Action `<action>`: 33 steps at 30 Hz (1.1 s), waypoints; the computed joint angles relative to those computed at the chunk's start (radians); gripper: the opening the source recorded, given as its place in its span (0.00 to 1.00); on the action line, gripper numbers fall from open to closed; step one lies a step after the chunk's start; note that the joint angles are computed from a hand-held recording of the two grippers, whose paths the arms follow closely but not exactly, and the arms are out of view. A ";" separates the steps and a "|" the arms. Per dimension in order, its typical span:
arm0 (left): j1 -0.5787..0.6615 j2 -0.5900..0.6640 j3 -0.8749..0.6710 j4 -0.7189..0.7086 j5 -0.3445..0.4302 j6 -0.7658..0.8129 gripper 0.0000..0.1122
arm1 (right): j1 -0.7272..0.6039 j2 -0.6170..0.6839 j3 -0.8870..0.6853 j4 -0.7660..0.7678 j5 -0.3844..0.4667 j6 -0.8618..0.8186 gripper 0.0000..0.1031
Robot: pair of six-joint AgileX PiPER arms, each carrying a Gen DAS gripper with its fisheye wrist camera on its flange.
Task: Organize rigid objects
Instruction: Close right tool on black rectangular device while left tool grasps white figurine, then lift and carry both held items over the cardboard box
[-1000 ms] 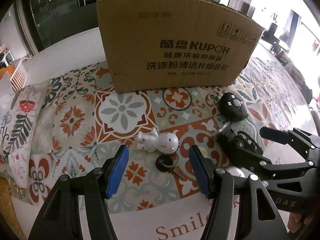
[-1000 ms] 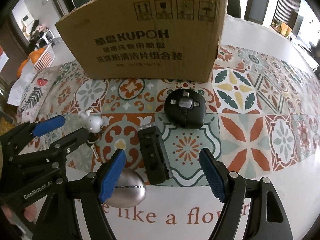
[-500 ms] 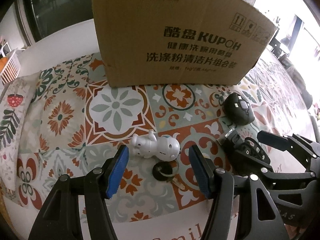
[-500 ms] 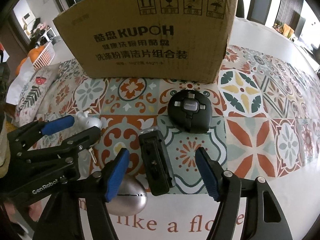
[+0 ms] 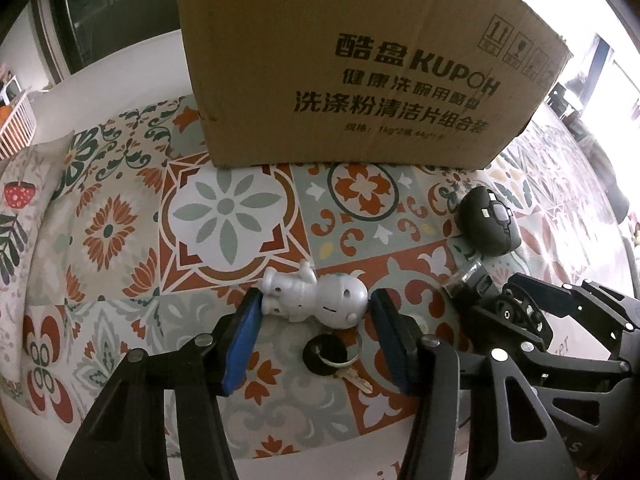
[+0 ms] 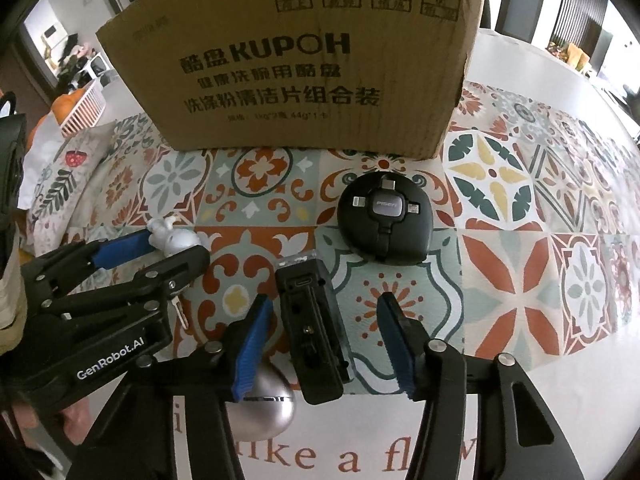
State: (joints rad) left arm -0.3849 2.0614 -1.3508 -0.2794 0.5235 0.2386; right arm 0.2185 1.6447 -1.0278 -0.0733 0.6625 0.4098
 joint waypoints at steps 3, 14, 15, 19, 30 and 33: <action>0.003 0.004 -0.003 -0.005 -0.005 0.008 0.49 | -0.004 0.010 -0.001 0.016 0.003 -0.010 0.45; -0.001 -0.036 0.035 0.027 -0.024 -0.012 0.48 | -0.013 -0.001 0.014 0.044 -0.010 -0.032 0.30; -0.003 -0.048 0.046 0.034 -0.032 -0.018 0.48 | -0.016 -0.009 0.016 0.048 -0.007 -0.038 0.30; -0.002 -0.085 0.075 0.040 -0.047 -0.025 0.48 | -0.014 -0.032 0.011 0.044 0.005 -0.035 0.30; -0.003 -0.192 0.133 0.068 -0.069 -0.079 0.48 | -0.011 -0.125 -0.008 0.034 0.041 -0.063 0.30; -0.006 -0.213 0.134 0.087 -0.072 -0.102 0.48 | -0.008 -0.144 -0.019 0.036 0.053 -0.069 0.30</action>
